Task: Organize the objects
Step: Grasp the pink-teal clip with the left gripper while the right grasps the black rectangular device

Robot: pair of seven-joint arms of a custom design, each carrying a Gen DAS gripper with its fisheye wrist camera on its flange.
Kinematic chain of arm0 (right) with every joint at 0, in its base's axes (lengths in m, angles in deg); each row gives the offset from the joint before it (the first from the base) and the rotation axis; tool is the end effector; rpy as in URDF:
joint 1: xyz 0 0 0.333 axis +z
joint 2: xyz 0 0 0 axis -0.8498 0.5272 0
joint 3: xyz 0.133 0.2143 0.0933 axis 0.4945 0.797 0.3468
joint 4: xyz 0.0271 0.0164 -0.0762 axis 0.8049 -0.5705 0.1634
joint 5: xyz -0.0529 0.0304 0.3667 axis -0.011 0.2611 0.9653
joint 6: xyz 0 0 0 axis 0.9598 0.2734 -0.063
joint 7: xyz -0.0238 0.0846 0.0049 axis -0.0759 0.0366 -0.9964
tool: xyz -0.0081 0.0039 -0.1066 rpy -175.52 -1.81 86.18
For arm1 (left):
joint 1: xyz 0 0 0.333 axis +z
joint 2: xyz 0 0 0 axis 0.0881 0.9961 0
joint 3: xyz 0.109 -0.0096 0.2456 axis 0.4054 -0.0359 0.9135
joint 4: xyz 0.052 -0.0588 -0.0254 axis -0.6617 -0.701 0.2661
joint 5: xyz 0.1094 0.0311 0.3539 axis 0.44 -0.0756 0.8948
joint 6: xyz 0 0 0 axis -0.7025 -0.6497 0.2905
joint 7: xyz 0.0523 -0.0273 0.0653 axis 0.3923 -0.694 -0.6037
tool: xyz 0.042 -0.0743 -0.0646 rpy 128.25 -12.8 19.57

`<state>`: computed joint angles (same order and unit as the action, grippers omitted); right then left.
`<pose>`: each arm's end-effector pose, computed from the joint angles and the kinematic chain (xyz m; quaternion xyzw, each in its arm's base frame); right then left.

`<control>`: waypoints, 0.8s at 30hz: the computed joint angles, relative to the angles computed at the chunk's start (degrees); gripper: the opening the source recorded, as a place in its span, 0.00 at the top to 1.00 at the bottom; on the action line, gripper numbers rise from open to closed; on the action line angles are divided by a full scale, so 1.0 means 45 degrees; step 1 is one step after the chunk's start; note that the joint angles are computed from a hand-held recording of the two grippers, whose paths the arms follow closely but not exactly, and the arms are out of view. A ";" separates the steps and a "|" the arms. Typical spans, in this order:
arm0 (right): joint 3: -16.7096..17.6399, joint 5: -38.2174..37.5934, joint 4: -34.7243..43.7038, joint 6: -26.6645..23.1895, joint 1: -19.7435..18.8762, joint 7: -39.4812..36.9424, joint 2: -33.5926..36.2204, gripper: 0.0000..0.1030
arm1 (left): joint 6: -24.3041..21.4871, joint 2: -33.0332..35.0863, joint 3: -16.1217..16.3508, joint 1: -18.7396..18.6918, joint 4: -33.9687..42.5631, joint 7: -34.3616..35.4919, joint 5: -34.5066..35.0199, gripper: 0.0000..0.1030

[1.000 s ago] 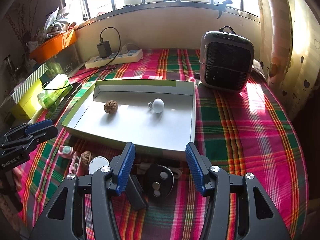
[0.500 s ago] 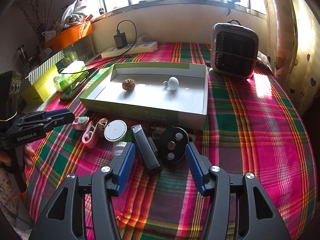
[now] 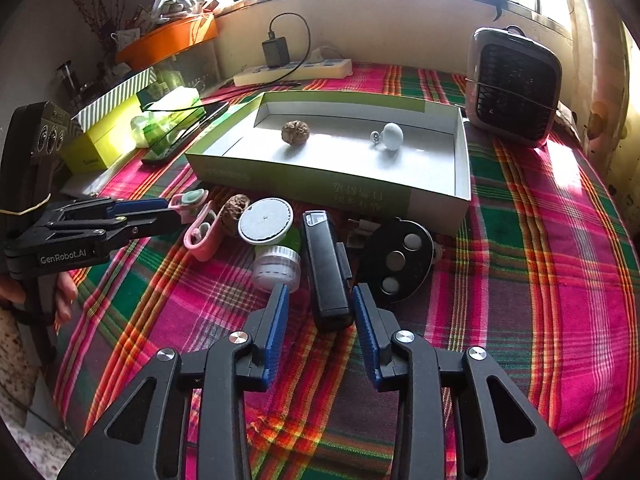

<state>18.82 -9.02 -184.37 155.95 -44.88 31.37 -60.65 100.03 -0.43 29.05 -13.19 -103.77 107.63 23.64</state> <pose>0.5346 0.1590 0.3374 -0.7629 0.5482 -0.1399 0.3130 0.5538 -0.3335 0.3543 -0.5953 0.7193 -0.3359 0.1242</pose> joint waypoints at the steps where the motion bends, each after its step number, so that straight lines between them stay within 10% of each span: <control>1: 0.0122 0.0285 0.0015 -0.0063 -0.0102 -0.0313 -0.0018 0.73 | 0.0013 -0.0012 -0.0088 0.0069 -0.0034 0.0078 -0.0063 0.63; 24: -0.0528 -0.3211 0.0866 -0.0088 0.0115 0.2721 0.0897 0.73 | -0.1620 0.0911 0.0531 -0.0526 0.1788 0.0184 0.1478 0.63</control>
